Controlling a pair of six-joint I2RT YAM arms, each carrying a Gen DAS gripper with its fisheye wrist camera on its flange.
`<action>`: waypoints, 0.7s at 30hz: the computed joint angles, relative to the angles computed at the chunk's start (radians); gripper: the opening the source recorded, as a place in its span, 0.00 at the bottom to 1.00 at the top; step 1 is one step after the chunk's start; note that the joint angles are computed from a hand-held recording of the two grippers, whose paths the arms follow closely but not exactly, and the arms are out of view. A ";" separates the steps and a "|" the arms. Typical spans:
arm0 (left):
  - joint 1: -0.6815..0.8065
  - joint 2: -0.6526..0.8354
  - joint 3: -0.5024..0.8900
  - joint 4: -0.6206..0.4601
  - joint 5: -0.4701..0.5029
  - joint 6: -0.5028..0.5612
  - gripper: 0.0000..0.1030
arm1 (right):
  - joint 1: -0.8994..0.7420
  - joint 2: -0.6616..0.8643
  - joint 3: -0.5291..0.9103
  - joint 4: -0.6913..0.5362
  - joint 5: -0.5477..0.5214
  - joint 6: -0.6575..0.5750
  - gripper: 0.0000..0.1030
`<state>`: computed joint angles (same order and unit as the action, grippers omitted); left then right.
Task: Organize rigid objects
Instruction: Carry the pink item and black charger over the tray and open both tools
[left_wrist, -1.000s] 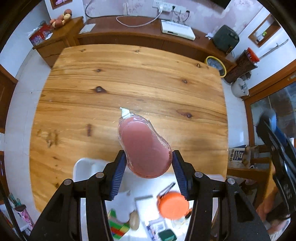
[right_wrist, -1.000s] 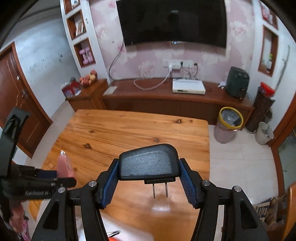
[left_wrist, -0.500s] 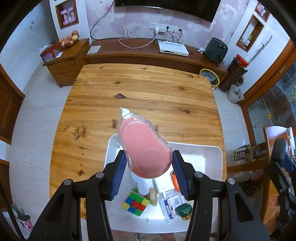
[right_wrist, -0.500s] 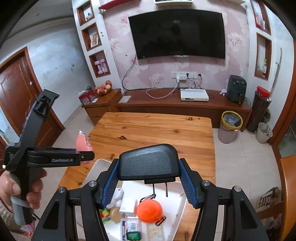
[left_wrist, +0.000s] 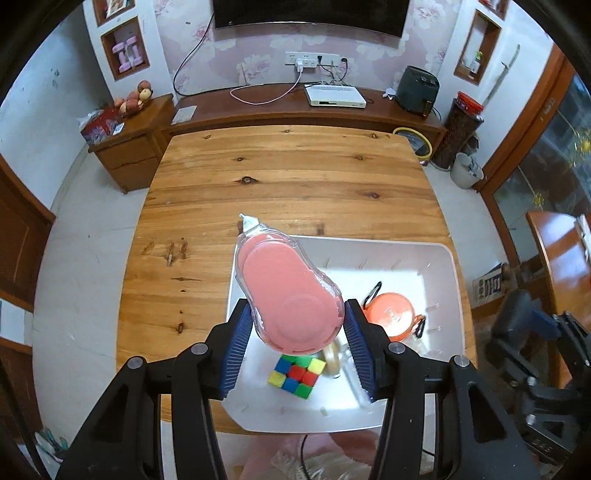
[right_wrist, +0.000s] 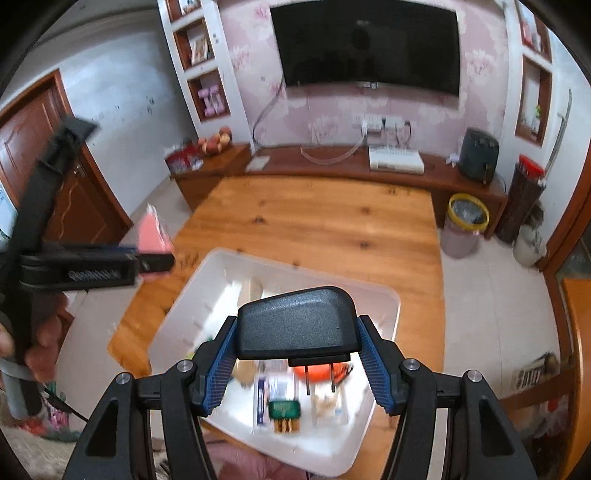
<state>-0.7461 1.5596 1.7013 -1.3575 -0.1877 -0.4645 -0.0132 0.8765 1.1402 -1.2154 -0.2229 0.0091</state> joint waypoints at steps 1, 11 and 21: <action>-0.002 -0.005 -0.010 0.003 -0.004 0.006 0.52 | 0.024 -0.005 -0.018 -0.001 0.017 0.022 0.61; 0.077 -0.039 -0.110 0.067 0.036 0.175 0.52 | 0.313 0.058 -0.143 0.074 0.246 0.240 0.61; 0.133 -0.054 -0.263 0.181 0.053 0.319 0.52 | 0.451 0.275 -0.188 0.128 0.292 0.421 0.61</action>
